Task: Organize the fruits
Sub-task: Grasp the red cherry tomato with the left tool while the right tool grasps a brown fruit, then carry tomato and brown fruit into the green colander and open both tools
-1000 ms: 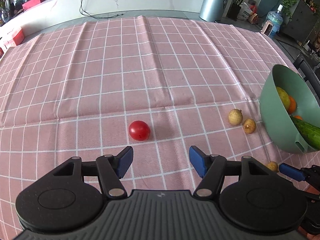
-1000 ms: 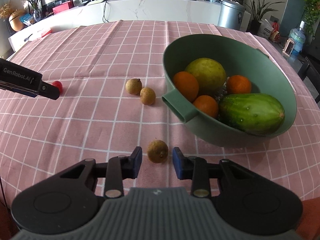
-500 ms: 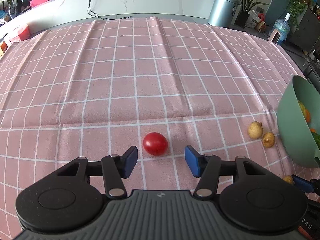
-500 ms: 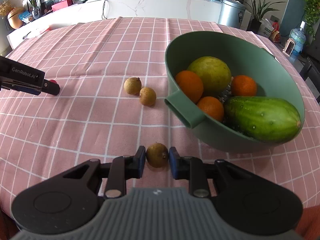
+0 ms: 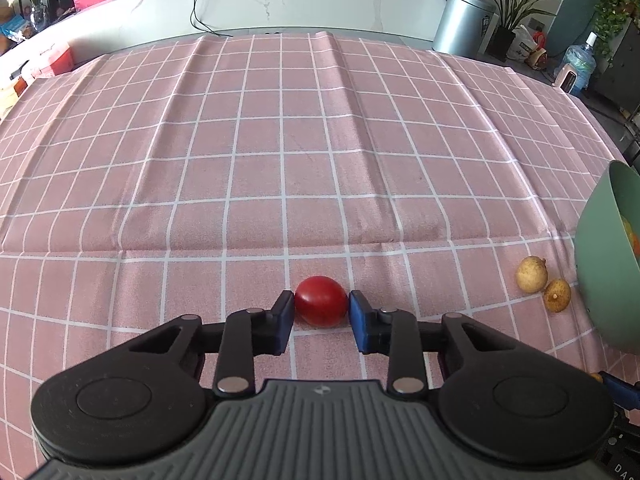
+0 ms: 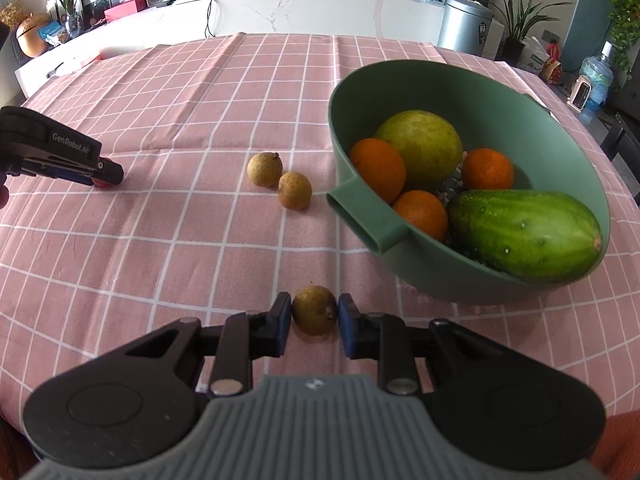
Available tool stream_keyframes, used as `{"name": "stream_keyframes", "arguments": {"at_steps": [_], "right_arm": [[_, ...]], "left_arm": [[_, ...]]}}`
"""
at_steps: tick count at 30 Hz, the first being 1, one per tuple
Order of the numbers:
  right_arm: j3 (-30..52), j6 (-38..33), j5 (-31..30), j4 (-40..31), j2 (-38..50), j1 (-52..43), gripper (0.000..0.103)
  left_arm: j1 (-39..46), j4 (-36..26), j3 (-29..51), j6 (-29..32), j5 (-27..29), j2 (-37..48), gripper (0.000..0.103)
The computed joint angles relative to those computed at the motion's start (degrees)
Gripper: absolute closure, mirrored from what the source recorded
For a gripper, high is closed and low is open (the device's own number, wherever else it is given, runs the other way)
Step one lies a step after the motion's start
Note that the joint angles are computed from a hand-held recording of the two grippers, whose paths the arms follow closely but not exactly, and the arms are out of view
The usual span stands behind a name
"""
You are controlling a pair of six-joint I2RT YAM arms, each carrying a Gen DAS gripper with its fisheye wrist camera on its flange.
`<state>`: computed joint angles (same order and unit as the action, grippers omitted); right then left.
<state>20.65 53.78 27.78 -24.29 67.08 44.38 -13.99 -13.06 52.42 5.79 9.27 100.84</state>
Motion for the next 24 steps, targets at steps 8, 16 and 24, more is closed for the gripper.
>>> {"name": "stream_keyframes", "arguments": {"at_steps": [8,16,24], "right_arm": [[0.06,-0.25,-0.13,0.19,0.51,0.15,0.081],[1.07,0.65,0.34,-4.09,-4.78,2.69,0.082],[4.61,2.64,3.73,-13.57,-14.19,9.39,0.082]], "left_arm": [[0.11,-1.90,-0.60,-1.03,1.26,-1.79,0.071],[-1.41,-7.63,-3.53,-2.40,3.35,-10.74,0.071],[-7.03,-16.29,-3.96,-5.15,2.72,-20.99,0.071]]}}
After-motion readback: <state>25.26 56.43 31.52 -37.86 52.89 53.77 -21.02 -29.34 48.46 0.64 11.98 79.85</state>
